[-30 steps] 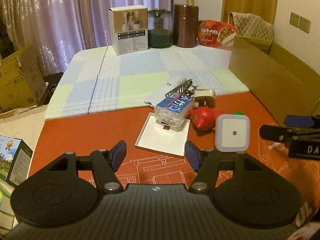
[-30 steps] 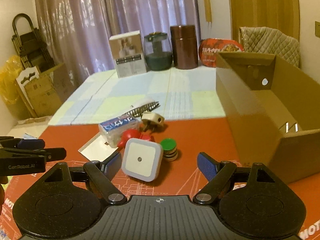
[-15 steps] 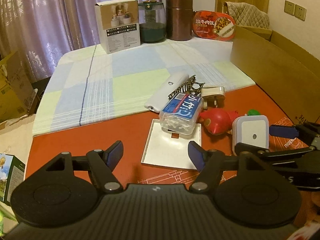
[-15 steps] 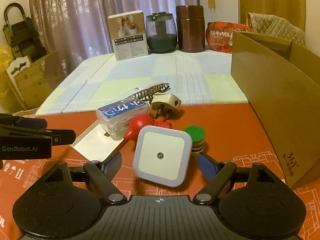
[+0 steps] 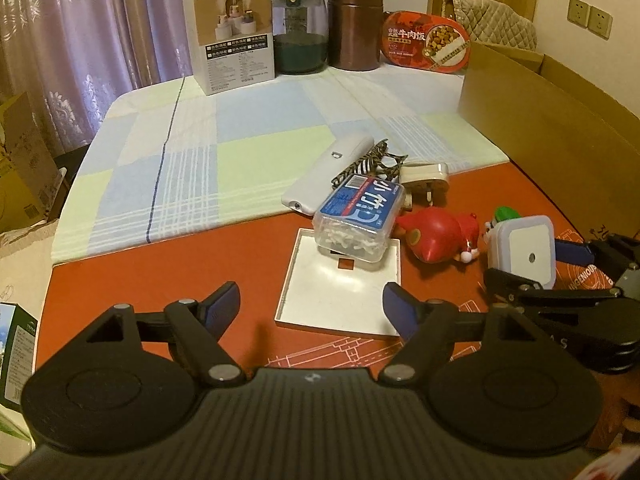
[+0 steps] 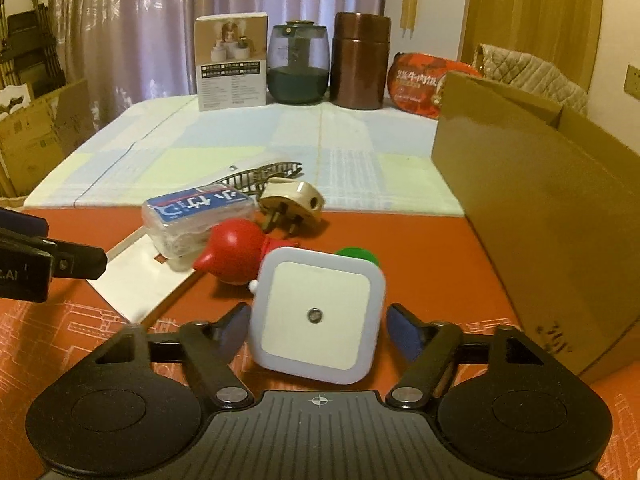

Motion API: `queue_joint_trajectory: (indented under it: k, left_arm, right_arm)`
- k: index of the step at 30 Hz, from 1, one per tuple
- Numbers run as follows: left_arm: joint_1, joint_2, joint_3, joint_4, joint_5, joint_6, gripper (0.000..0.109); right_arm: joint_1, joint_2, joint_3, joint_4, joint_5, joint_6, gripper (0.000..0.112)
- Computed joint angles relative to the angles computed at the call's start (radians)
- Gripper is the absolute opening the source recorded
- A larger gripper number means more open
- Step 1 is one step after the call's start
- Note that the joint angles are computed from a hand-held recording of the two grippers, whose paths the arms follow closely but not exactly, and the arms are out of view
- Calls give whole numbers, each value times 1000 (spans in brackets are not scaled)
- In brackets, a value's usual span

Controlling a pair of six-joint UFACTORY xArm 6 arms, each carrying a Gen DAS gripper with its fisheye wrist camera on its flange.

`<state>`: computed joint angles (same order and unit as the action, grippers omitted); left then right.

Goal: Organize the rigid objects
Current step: 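Grasp the white square night light with the right tool, then grasp the white square plate with the left tool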

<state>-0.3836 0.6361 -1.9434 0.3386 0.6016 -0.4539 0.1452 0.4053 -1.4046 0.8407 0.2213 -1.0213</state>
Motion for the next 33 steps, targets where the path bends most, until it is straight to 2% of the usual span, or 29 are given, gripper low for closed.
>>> queue_joint_trajectory:
  k: [6,12,16,18,22,25,29,33]
  left_arm:
    - [3,2,14,-50,-14,46,76]
    - [-3,56,-37,-96,-12,179,80]
    - [-2,126,-126,-140,-3,241,94]
    - [-1,176,-201,-168,39,253,97]
    - [-2,237,-291,-150,99,239,97]
    - [1,250,-298,-157,87,209,97]
    - [-3,257,-316,-142,96,144,84]
    - [-22,214,-268,-112,127,66,84]
  right_arm:
    - [-16,-9,-5,39,51,-21,64]
    - [-35,-22,-12,63,100,-23,63]
    - [-42,-31,-11,72,122,-20,63]
    - [-42,-35,-9,80,123,-26,63]
    - [-46,-27,-18,72,123,-6,63]
    - [-50,-20,-26,65,130,9,63]
    - [-54,-19,-29,62,140,14,63]
    - [-62,-30,-25,69,157,2,63]
